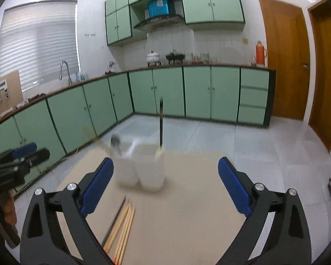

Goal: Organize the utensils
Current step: 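Open the right gripper over the holder while the left gripper releases its chopstick into it, then bring both tools back down to the remaining chopsticks on the mat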

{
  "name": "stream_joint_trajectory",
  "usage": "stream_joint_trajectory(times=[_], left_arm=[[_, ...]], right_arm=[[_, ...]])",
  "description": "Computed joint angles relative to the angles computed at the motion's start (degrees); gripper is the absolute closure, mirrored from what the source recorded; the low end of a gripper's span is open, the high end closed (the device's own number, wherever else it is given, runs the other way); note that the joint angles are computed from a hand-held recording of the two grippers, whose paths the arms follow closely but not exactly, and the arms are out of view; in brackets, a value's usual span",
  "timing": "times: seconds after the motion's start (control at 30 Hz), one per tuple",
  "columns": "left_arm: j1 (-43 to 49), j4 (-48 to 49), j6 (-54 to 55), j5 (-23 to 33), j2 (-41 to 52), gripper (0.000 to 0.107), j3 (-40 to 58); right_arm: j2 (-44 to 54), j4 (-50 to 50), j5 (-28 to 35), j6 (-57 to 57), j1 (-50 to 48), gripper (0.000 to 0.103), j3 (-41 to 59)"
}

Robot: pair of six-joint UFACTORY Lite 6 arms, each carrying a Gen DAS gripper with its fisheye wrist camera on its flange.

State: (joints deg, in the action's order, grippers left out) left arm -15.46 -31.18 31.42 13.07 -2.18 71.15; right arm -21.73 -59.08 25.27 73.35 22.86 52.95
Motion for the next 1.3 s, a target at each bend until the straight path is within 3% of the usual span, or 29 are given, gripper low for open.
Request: stream_joint_trajectory(times=[0.13,0.27,0.47,0.63,0.77,0.83,1.03,1.3], left_arm=[[-0.5,1.9,-0.5,-3.0,-7.9,0.028,-13.1],[0.0,-4.8,6.9,-5.0,-14.1,0.028,-24.4],[1.5,-20.1,22.9,-5.5,-20.2,0.028,-36.3],[1.9,-17.9,22.3,-5.0,-22.3,0.028,-41.9],[2.8,-14.0,19.4,-4.4,-22.8,0.028,-44.4],[2.8,-13.2,18.6,-4.4,-23.3,0.028,-45.8],[0.7,-5.8,10.8,-5.2,-22.7,0.028,-46.8],[0.6,-6.9,12.1,-4.7,-22.1,0.028,-46.6]], right_arm=[[-7.9,-5.3,8.4,12.9,10.8,0.010,-12.5],[-11.8,-9.7,18.1,27.3,23.6,0.010,-21.2],[-8.0,-10.0,23.5,40.1,35.8,0.010,-25.7],[-2.1,-7.5,20.2,41.1,39.9,0.011,-26.1],[3.1,-6.5,19.6,42.0,43.1,0.021,-25.5],[5.1,-6.3,18.9,42.7,43.9,0.021,-25.2],[7.7,-5.9,16.5,41.9,43.0,0.023,-24.6],[11.6,-5.5,14.9,40.4,41.4,0.025,-23.3]])
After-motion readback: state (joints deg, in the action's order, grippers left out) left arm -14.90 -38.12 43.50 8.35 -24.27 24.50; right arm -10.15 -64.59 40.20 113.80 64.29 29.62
